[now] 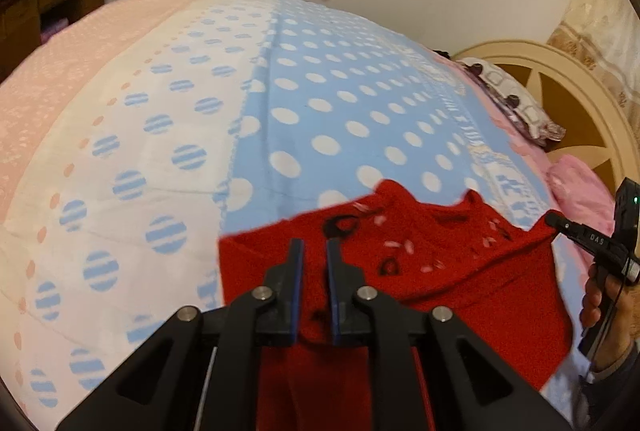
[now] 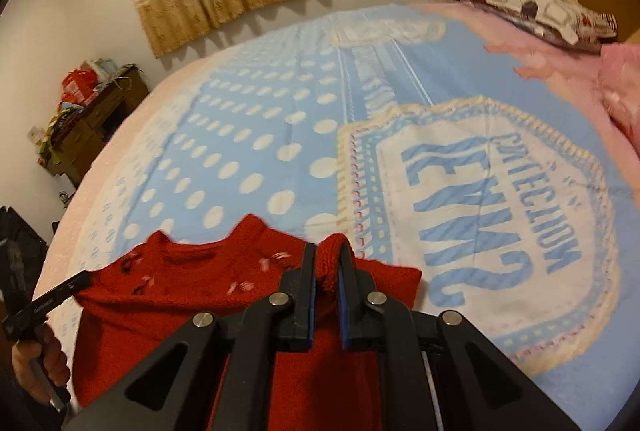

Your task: Fold small clothes

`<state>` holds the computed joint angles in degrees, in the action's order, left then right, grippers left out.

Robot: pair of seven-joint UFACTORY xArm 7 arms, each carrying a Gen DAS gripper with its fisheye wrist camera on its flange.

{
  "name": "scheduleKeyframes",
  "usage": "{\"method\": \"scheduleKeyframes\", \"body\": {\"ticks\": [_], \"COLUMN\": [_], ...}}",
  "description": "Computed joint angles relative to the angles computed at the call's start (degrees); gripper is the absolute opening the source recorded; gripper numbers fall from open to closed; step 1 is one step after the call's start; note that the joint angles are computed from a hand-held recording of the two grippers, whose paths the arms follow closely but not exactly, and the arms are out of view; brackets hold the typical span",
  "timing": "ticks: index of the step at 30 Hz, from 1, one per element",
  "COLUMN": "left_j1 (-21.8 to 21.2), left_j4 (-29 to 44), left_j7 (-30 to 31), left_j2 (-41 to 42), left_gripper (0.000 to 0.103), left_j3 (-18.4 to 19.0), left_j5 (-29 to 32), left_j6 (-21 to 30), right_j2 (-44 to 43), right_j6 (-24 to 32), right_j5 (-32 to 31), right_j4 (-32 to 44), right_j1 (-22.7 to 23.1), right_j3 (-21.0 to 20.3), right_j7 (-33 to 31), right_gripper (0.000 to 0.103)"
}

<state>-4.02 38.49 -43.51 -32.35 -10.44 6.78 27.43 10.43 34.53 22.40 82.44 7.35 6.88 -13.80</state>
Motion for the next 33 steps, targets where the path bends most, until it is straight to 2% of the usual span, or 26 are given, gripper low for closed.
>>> {"method": "scheduleKeyframes", "body": {"ticks": [1,3,4,6,8,10,12,15,17,18,20,22,24,27,29,33], "left_j1": [1.5,2.3,2.2,3.0,3.8,3.0,2.3,3.0,1.0,-0.1,-1.8,-2.4,-4.2,-7.1,-7.2,-7.8], "left_j4": [0.1,0.0,-0.5,-1.1,-1.6,-2.2,-1.8,-0.5,-2.5,-3.6,-5.5,-6.7,-7.8,-9.3,-9.0,-8.4], "left_j7": [-1.2,-1.5,-1.6,-2.0,-3.1,-3.0,-3.3,-5.5,-7.2,-8.1,-9.3,-10.6,-10.8,-10.8,-11.2,-11.7], "left_j2": [-0.3,-1.3,-2.5,-4.8,-7.0,-9.2,-8.9,-6.8,-7.6,-9.1,-12.3,-15.9,-17.7,-19.4,-19.4,-19.1], "left_gripper": [0.013,0.013,0.016,0.030,0.052,0.057,0.058,0.063,0.063,0.063,0.066,0.073,0.073,0.074,0.076,0.080], "left_j3": [-1.2,-1.8,-1.9,-3.3,-5.5,-7.7,-9.1,-12.7,-11.4,-10.3,-8.9,-9.6,-9.9,-10.4,-11.8,-12.7], "left_j5": [1.5,3.2,3.6,5.5,7.9,9.8,11.0,14.3,14.1,13.3,11.9,11.5,10.3,8.0,8.4,8.6], "left_j6": [0.5,1.6,2.1,4.4,6.7,9.5,11.9,18.0,18.3,18.0,17.4,19.8,21.0,22.2,23.4,26.2], "right_j2": [0.0,-1.4,-2.6,-5.7,-8.5,-10.6,-11.2,-11.2,-11.4,-12.7,-15.9,-19.4,-24.0,-27.5,-30.3,-34.9], "right_j6": [-1.9,-4.7,-5.5,-6.7,-6.4,-4.0,-0.7,1.9,3.7,2.1,0.0,0.3,-1.0,0.2,-3.0,-2.8], "right_j5": [-1.9,-0.7,1.3,0.4,0.8,2.2,-1.9,-9.8,-12.3,-13.3,-13.2,-10.5,-8.3,-10.2,-10.6,-1.6], "right_j4": [-0.5,-2.5,-3.8,-7.0,-9.9,-11.7,-12.6,-14.1,-15.4,-17.5,-20.7,-23.1,-27.4,-31.5,-35.4,-37.6], "right_j1": [0.6,0.4,-0.1,0.5,1.2,2.0,3.1,4.0,4.2,4.3,4.3,4.6,5.2,5.2,5.3,8.2], "right_j3": [-0.4,0.2,0.7,0.6,0.5,0.1,-0.1,-0.3,-0.6,-0.7,-1.1,-2.1,-3.0,-2.9,-3.4,-8.5], "right_j7": [1.3,-0.3,-2.4,-4.5,-8.0,-11.0,-10.4,-5.1,-4.1,-4.3,-5.0,-6.7,-8.6,-8.6,-8.8,-10.9], "right_gripper": [0.045,0.068,0.068,0.068,0.068,0.068,0.068,0.068,0.068,0.068,0.068,0.068,0.068,0.068,0.068,0.068]}}
